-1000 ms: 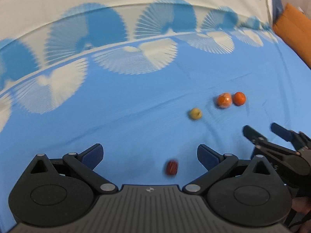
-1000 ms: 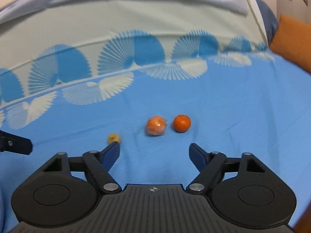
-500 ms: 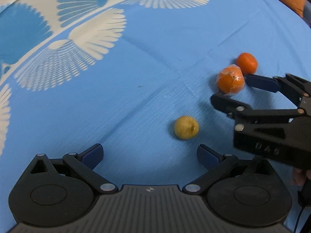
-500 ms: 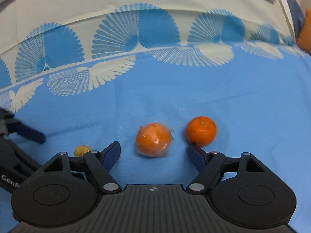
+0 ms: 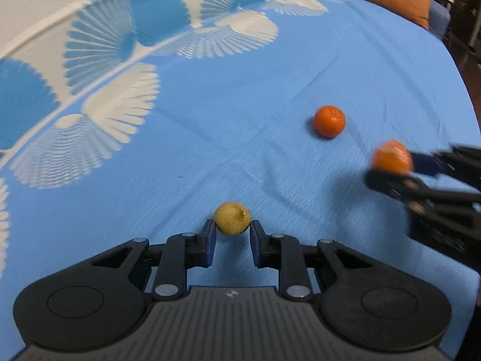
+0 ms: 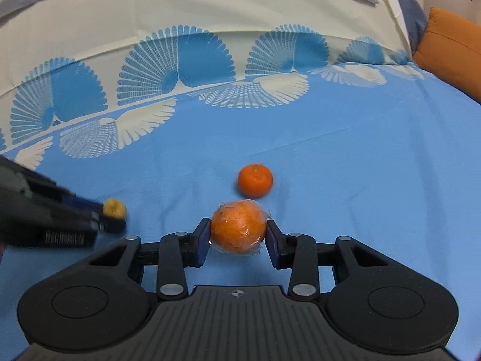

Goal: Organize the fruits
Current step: 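Grasp a small yellow fruit with the left tool while the right tool grasps a wrapped tangerine, then carry the yellow fruit and wrapped tangerine over the plate and release both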

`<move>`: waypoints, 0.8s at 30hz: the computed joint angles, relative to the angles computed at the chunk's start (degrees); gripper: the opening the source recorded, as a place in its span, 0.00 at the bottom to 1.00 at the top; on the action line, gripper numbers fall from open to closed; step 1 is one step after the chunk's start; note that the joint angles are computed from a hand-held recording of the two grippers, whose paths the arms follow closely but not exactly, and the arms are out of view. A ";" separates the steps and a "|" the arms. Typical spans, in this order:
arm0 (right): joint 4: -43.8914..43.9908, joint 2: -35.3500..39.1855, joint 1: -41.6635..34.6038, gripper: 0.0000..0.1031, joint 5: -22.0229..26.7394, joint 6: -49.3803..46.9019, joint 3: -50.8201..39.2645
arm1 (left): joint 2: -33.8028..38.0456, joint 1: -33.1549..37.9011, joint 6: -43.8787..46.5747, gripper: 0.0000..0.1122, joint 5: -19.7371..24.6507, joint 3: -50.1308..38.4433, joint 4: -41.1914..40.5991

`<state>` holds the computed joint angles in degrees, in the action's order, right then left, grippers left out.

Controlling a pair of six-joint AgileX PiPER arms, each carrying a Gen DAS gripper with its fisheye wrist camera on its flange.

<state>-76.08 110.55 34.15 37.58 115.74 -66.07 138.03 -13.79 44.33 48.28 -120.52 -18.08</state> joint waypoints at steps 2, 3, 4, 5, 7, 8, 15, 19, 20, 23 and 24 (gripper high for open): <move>1.14 -2.73 2.43 0.39 1.48 -0.45 1.75 | -5.63 0.79 0.70 0.23 -3.44 7.13 -1.16; 1.57 -4.05 3.84 0.39 2.31 -0.74 2.34 | -8.75 1.55 1.12 0.23 -4.74 10.78 -1.95; 2.13 -5.19 5.29 0.39 3.13 -1.45 2.66 | -11.18 2.17 0.90 0.23 -5.37 13.20 -2.31; 2.58 -6.08 6.74 0.39 4.04 -2.15 2.75 | -14.11 2.77 0.37 0.23 -6.26 16.36 -2.54; 4.95 -7.22 9.81 0.39 5.32 -5.42 1.74 | -20.39 4.44 -2.11 0.23 -7.00 22.54 -1.73; 7.30 -7.64 11.17 0.39 4.99 -8.27 0.87 | -23.10 5.30 -3.37 0.23 -7.04 25.07 -1.46; 13.75 -8.12 24.14 0.39 8.12 -18.80 -6.79 | -44.81 14.91 -4.41 0.23 -5.93 44.98 -2.12; 17.56 -5.88 30.89 0.39 11.65 -23.70 -13.37 | -53.74 22.66 -1.72 0.23 -1.63 51.44 -2.71; 19.41 -5.07 32.04 0.39 11.94 -26.20 -15.30 | -55.28 25.04 -0.19 0.23 -0.27 52.37 -3.83; 21.45 -3.31 35.41 0.39 13.26 -29.46 -19.34 | -60.00 32.61 4.52 0.23 3.70 54.96 -6.77; 22.26 -2.64 36.43 0.39 14.41 -30.52 -21.04 | -61.36 35.36 6.44 0.23 4.94 55.66 -8.26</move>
